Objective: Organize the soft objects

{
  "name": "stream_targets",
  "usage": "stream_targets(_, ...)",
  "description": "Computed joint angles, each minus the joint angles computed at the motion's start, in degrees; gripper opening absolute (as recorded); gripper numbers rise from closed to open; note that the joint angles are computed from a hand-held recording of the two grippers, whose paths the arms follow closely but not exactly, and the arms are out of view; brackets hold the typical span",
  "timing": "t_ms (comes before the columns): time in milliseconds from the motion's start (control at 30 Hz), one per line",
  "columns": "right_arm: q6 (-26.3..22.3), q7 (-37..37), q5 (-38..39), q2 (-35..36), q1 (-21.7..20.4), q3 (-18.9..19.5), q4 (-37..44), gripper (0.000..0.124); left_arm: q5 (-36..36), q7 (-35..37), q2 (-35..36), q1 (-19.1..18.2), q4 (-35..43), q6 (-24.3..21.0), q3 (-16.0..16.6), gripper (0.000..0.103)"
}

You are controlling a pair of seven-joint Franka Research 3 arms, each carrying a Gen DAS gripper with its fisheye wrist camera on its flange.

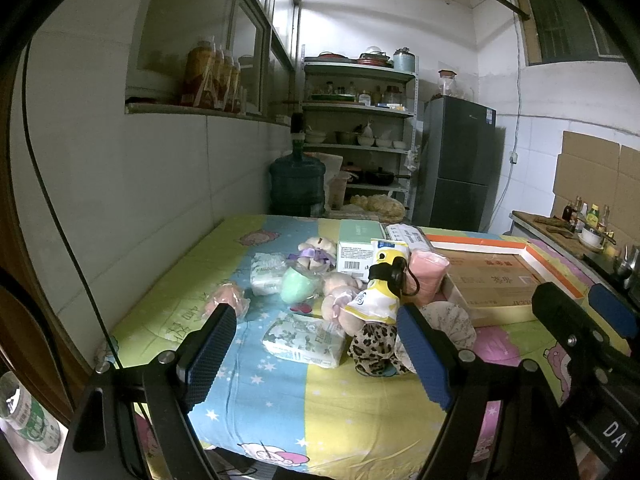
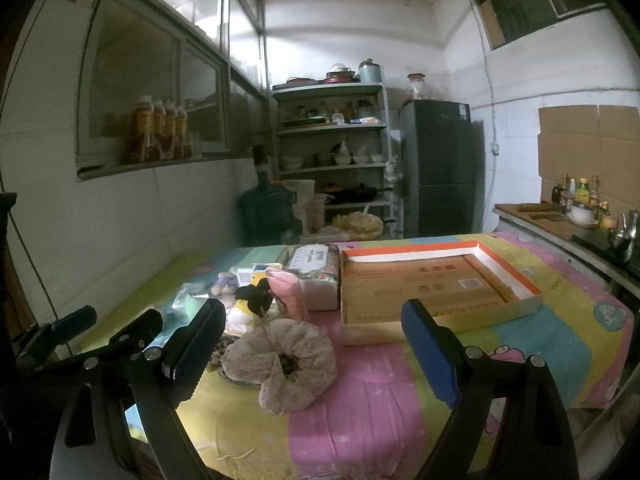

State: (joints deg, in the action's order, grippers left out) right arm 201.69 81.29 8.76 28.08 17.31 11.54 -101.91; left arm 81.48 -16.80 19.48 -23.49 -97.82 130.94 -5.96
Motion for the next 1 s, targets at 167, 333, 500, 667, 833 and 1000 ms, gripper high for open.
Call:
stream_targets(167, -0.01, 0.01, 0.12, -0.02, 0.20, -0.08, -0.03, 0.090, -0.02, -0.03, 0.00, 0.01, -0.01, 0.07, 0.03, 0.083)
stream_targets(333, 0.15, 0.35, -0.60, -0.15, 0.01, 0.60, -0.52, 0.090, 0.02, -0.11, -0.03, 0.07, -0.09, 0.22, 0.05, 0.083)
stream_targets(500, 0.08, 1.38, -2.28, -0.33, -1.47, 1.81, -0.97, 0.090, -0.04, -0.17, -0.09, 0.08, -0.17, 0.22, 0.03, 0.083)
stream_targets(667, -0.38, 2.68, -4.43, -0.19, -3.26, 3.10, -0.93, 0.090, -0.08, -0.17, 0.04, -0.02, -0.04, 0.12, -0.02, 0.083)
stream_targets(833, -0.89, 3.23, -5.42, 0.12, -3.75, 3.61, -0.62, 0.090, -0.17, -0.20, 0.01, 0.00, -0.06, 0.25, 0.00, 0.083)
stream_targets(1000, -1.56, 4.02, -7.59, 0.69, -5.63, 5.35, -0.42, 0.090, -0.35, -0.62, -0.02, -0.29, -0.28, 0.02, -0.16, 0.083)
